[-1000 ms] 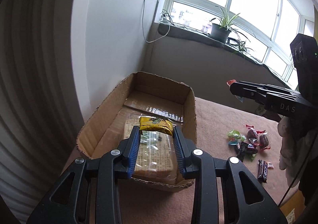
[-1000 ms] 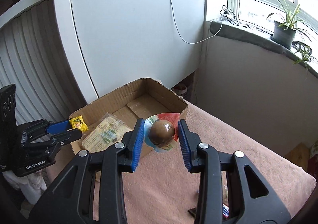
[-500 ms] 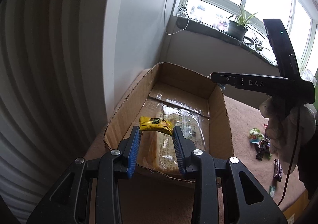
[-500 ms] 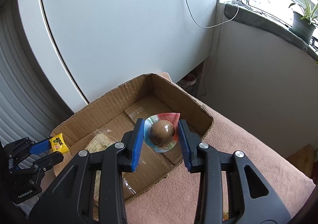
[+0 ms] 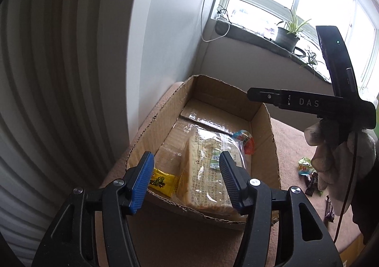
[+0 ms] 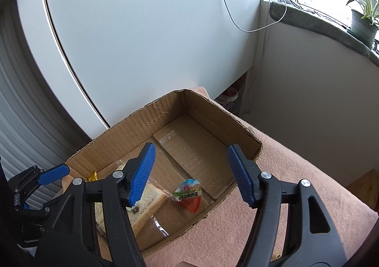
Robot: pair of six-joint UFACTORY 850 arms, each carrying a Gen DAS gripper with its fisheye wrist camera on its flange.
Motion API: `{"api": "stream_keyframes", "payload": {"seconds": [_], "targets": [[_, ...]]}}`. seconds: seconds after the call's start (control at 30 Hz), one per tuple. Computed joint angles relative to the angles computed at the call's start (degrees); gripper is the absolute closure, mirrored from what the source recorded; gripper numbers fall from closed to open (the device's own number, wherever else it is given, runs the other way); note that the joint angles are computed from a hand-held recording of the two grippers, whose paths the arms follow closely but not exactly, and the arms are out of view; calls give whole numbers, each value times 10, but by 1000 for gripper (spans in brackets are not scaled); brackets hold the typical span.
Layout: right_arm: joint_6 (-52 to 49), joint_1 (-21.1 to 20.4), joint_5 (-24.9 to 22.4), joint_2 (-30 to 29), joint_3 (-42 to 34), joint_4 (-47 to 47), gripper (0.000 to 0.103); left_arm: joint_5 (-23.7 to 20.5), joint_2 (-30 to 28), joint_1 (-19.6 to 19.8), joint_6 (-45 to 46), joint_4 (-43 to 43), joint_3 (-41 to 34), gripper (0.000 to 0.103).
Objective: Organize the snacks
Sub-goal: 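Carry both candies to the box and release them inside, then grasp the Snickers bar with the left tool while the right tool grasps the pink candy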
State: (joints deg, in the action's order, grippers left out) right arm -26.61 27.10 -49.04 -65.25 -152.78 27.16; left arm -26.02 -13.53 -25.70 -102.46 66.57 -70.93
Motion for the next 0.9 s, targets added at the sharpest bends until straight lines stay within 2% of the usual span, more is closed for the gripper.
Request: {"api": "stream_keyframes", "payload": {"seconds": [0.47, 0.7, 0.9], "targets": [[-162, -42, 118, 216, 327, 136, 36, -10, 12, -39, -35, 56, -11, 46], [-266, -82, 162, 325, 482, 219, 36, 1, 3, -69, -41, 75, -30, 46], [-315, -129, 200, 405, 603, 255, 36, 25, -20, -91, -17, 66, -60, 46]]}}
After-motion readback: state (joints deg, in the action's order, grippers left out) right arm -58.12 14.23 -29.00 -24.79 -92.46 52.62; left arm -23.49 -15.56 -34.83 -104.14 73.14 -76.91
